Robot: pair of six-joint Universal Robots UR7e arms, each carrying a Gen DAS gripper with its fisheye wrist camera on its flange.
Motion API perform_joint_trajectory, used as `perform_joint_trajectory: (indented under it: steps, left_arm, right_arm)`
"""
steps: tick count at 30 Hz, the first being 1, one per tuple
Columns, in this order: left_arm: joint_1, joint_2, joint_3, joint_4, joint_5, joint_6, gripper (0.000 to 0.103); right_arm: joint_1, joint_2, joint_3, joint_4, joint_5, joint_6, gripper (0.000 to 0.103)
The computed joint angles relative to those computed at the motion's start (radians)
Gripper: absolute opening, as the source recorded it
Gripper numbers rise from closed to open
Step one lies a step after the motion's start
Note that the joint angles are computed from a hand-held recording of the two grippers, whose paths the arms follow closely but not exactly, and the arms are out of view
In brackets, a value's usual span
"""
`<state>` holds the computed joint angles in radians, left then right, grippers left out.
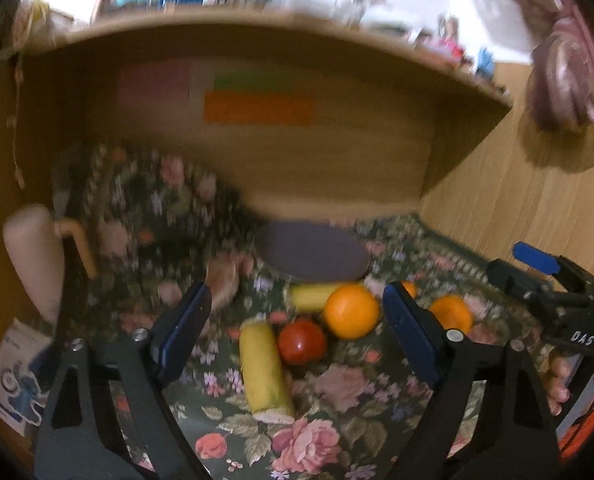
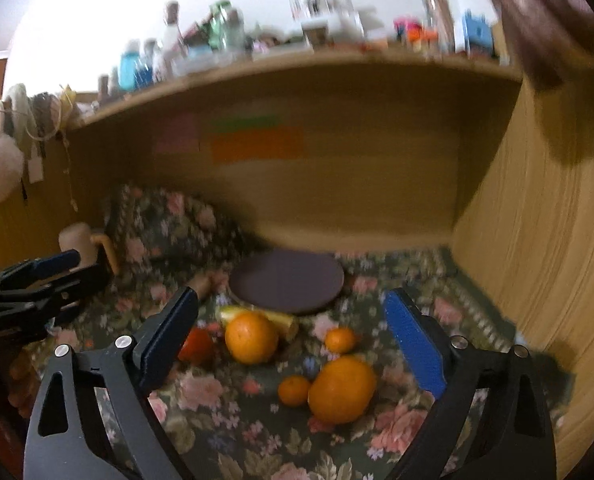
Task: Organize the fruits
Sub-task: 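Grasp the yellow corn cob with the left tool while the right tool grasps the large orange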
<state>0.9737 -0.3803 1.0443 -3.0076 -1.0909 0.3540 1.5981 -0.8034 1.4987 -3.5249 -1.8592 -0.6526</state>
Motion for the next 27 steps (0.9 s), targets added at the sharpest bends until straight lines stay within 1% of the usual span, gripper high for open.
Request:
perform_joint_trajectory:
  steps: [6, 10, 14, 16, 19, 21, 22, 23, 24, 26, 27]
  left_arm:
    - [0.028, 0.040, -0.064, 0.128, 0.056, -0.045, 0.089]
    - [0.045, 0.069, -0.120, 0.216, 0.081, -0.074, 0.089]
    - [0.057, 0.094, -0.166, 0.288, 0.098, -0.090, 0.089]
    - [0.060, 0.106, -0.185, 0.314, 0.108, -0.093, 0.089]
    - [0.065, 0.126, -0.216, 0.355, 0.126, -0.102, 0.088]
    - [0.069, 0.132, -0.230, 0.382, 0.121, -0.109, 0.084]
    - [0.070, 0.136, -0.236, 0.393, 0.121, -0.110, 0.080]
    - [0.070, 0.142, -0.245, 0.401, 0.122, -0.110, 0.076]
    - [0.072, 0.146, -0.252, 0.408, 0.120, -0.110, 0.076]
    - [0.073, 0.147, -0.252, 0.399, 0.111, -0.111, 0.074]
    - [0.073, 0.147, -0.254, 0.399, 0.108, -0.111, 0.073]
  right_arm:
    - [-0.026, 0.011, -0.035, 0.115, -0.073, 0.020, 0.093]
    - [-0.043, 0.018, -0.071, 0.212, -0.085, 0.051, 0.093]
    - [-0.054, 0.041, -0.105, 0.248, -0.117, 0.056, 0.088]
    - [-0.061, 0.044, -0.117, 0.273, -0.122, 0.076, 0.087]
    - [-0.075, 0.043, -0.134, 0.335, -0.122, 0.120, 0.083]
    - [-0.080, 0.043, -0.142, 0.367, -0.117, 0.141, 0.081]
    - [-0.081, 0.043, -0.143, 0.374, -0.114, 0.146, 0.081]
    - [-0.083, 0.044, -0.145, 0.382, -0.113, 0.147, 0.079]
    - [-0.083, 0.047, -0.148, 0.388, -0.114, 0.149, 0.074]
    - [-0.085, 0.051, -0.157, 0.413, -0.112, 0.159, 0.068]
    - [-0.084, 0.054, -0.158, 0.407, -0.116, 0.157, 0.066]
